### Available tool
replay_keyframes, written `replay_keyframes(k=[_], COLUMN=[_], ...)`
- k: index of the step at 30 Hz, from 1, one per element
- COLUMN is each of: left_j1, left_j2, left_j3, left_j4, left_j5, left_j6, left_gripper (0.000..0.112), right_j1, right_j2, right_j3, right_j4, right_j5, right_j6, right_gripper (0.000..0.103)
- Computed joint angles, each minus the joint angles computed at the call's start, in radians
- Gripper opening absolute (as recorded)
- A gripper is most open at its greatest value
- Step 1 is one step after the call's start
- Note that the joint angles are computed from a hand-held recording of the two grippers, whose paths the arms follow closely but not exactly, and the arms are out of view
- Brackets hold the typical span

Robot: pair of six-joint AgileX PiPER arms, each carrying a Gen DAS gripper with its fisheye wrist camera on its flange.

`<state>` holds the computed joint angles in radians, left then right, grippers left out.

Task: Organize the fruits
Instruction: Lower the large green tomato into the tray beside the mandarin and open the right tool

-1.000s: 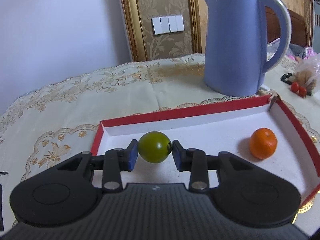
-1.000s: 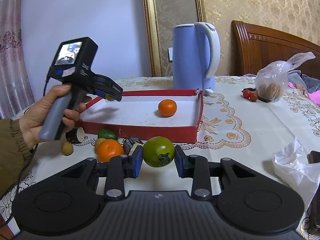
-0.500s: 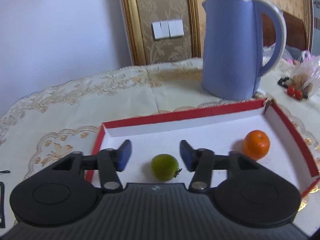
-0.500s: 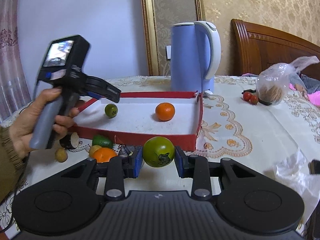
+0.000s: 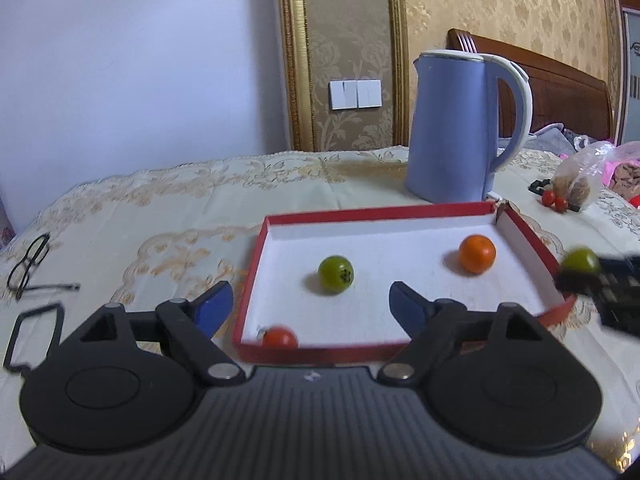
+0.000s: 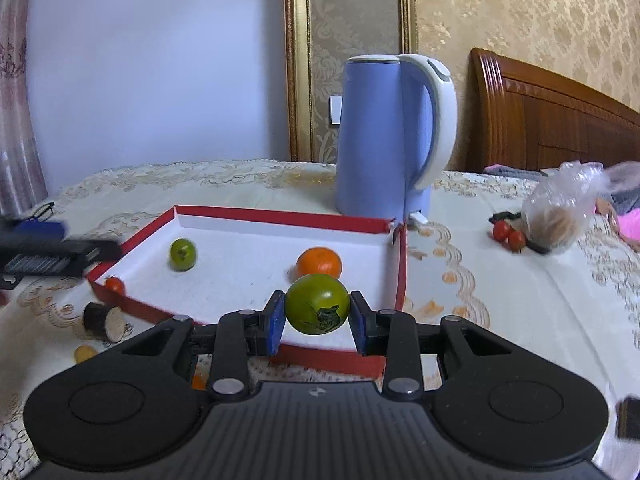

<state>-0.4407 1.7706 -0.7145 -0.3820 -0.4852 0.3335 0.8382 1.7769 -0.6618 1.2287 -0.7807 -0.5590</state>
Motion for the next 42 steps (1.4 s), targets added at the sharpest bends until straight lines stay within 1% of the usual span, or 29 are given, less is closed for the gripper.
replay_keyframes(k=[3,8,12,19,23,26,31,33,34,35,36,37,38,40,42], left_j1=[-0.003,-0.018,-0.053,-0.081,-0.083,-0.077,-0.069,-0.065,-0.063,-0.062,-0.063,-0.063,-0.062,-0.056,-0.051], left_j2=[-0.033,-0.086,-0.111,-0.132,-0.135,-0.138,-0.145,-0.151,-0.154,-0.154,-0.155,-0.157,-0.157,-0.157,-0.157], left_j3=[0.065,0.169,0.224,0.277,0.295,0.304,0.32,0.328,0.333,0.338,0.342,0.346,0.349,0.35,0.352], left_j4=[0.002,0.022,-0.02,-0.028,-0.037,-0.037,-0.036,-0.036,-0.031,-0.03,-0.031,-0.031,-0.029,-0.022,-0.017], left_j5=[-0.042,-0.111,-0.168,-0.215,-0.226,-0.226,-0.235,-0.241,-0.248,-0.255,-0.262,-0.266,-0.268,-0.264,-0.259], left_j6=[-0.013,-0.043,-0.016,-0.001,0.006,0.004,-0.001,-0.009,-0.015,-0.018,-0.018,-0.019,-0.02,-0.026,-0.03], left_gripper=[0.085,0.087,0.088,0.09,0.091,0.092,0.095,0.099,0.1,0.101,0.101,0.102,0.102,0.103,0.103], right_j1=[-0.051,-0.123,-0.164,-0.191,-0.197,-0.205,-0.207,-0.205,-0.203,-0.198,-0.192,-0.182,-0.174,-0.165,-0.17], right_j2=[0.02,0.065,0.11,0.211,0.265,0.289,0.313,0.317,0.317,0.316,0.312,0.309,0.309,0.306,0.293], right_j3=[-0.064,-0.165,-0.247,-0.422,-0.507,-0.542,-0.573,-0.581,-0.581,-0.579,-0.572,-0.566,-0.565,-0.568,-0.558], right_j4=[0.022,0.059,0.101,0.242,0.315,0.346,0.385,0.398,0.399,0.392,0.38,0.369,0.368,0.393,0.412], right_j5=[0.04,0.096,0.134,0.164,0.168,0.181,0.18,0.173,0.162,0.15,0.131,0.104,0.081,0.054,0.069], right_j6=[-0.093,-0.2,-0.276,-0.5,-0.607,-0.646,-0.693,-0.697,-0.693,-0.683,-0.664,-0.647,-0.646,-0.667,-0.66], right_gripper=[0.033,0.033,0.033,0.033,0.033,0.033,0.033,0.038,0.049,0.063,0.07,0.081,0.085,0.086,0.088])
